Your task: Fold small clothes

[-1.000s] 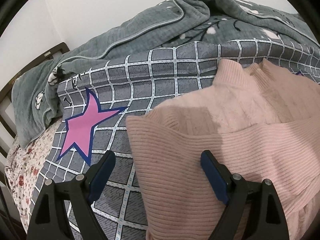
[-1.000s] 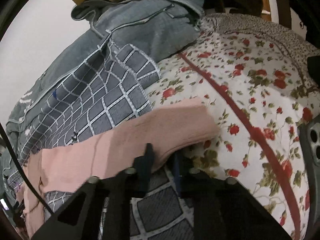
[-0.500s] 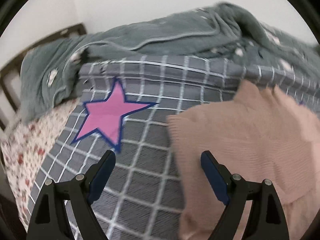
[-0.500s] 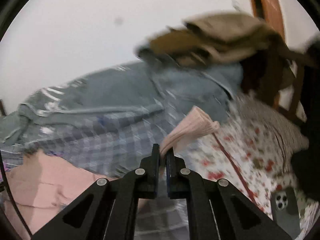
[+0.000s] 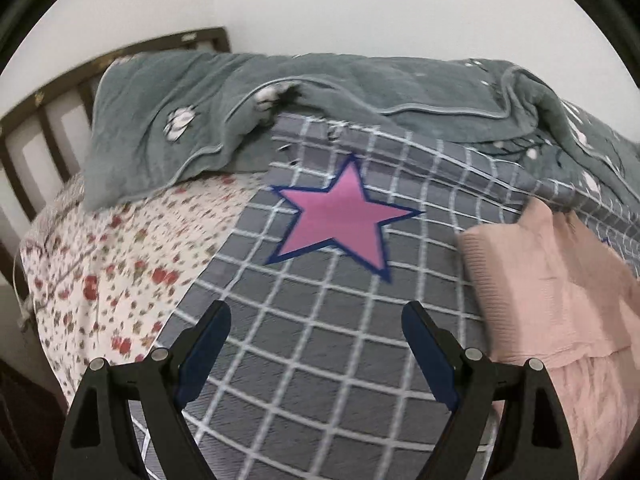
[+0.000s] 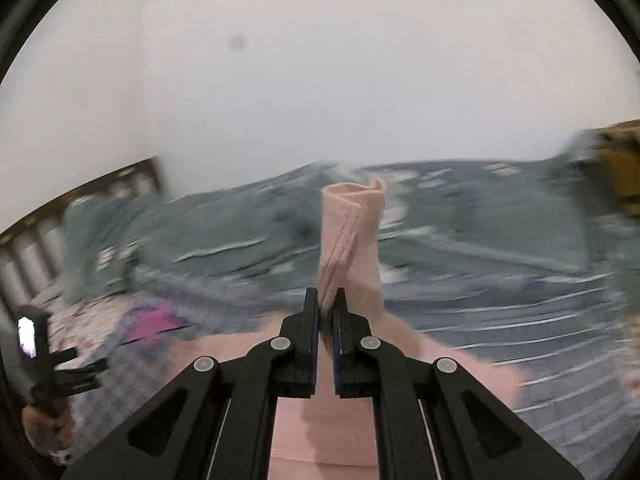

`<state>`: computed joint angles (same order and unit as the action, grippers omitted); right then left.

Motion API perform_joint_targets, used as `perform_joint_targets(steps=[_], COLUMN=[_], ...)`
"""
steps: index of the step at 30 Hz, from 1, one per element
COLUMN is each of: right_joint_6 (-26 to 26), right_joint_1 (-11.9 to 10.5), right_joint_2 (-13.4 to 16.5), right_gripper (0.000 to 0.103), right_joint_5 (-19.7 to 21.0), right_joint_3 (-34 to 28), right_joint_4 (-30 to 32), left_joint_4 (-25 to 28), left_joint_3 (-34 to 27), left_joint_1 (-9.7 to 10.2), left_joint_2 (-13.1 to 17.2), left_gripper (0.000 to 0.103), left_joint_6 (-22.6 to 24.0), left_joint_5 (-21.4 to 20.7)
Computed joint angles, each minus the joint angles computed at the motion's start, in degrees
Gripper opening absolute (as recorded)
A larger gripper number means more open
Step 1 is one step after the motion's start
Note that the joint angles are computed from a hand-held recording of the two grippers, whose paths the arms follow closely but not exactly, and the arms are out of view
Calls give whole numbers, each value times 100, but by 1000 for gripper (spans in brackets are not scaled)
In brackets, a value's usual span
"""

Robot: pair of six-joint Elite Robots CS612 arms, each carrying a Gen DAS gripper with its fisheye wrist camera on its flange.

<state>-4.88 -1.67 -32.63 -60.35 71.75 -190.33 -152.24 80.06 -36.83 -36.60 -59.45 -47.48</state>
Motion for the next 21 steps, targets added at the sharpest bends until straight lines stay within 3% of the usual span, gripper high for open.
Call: perform_joint_targets(steps=[4,8,11,13,15,19,21], right_joint_6=[-376,-938,-1197,-1430,-1549,-1402,-1362], right_joint_1=[397,648,709,693,677,449,320], right_joint_2=[323,593,722,713,608,263,123], right_gripper=[6,6,11,26,40,40,40], right_joint_5=[489,338,339,526,554,717,554], right_joint_3=[-304,-568,-820,-854,-681,-18,248], right_joint_4=[912,1801,2562,3035,3024,2216,1885], left_joint_4=[-220,-82,-167,-371,-624,-948,-1062], left_joint_3=[256,278,216,154,67,-194,-342], left_joint_1=[65,65,69,64,54,29,8], left_joint_2=[-67,-46,24,85,156,290,369], left_gripper=[87,87,87,87,87,87,87], left_joint_6=[-129,-82,79,271,517,962,1142], left_joint_5=[-217,-210,-337,-452,-592,-914,-994])
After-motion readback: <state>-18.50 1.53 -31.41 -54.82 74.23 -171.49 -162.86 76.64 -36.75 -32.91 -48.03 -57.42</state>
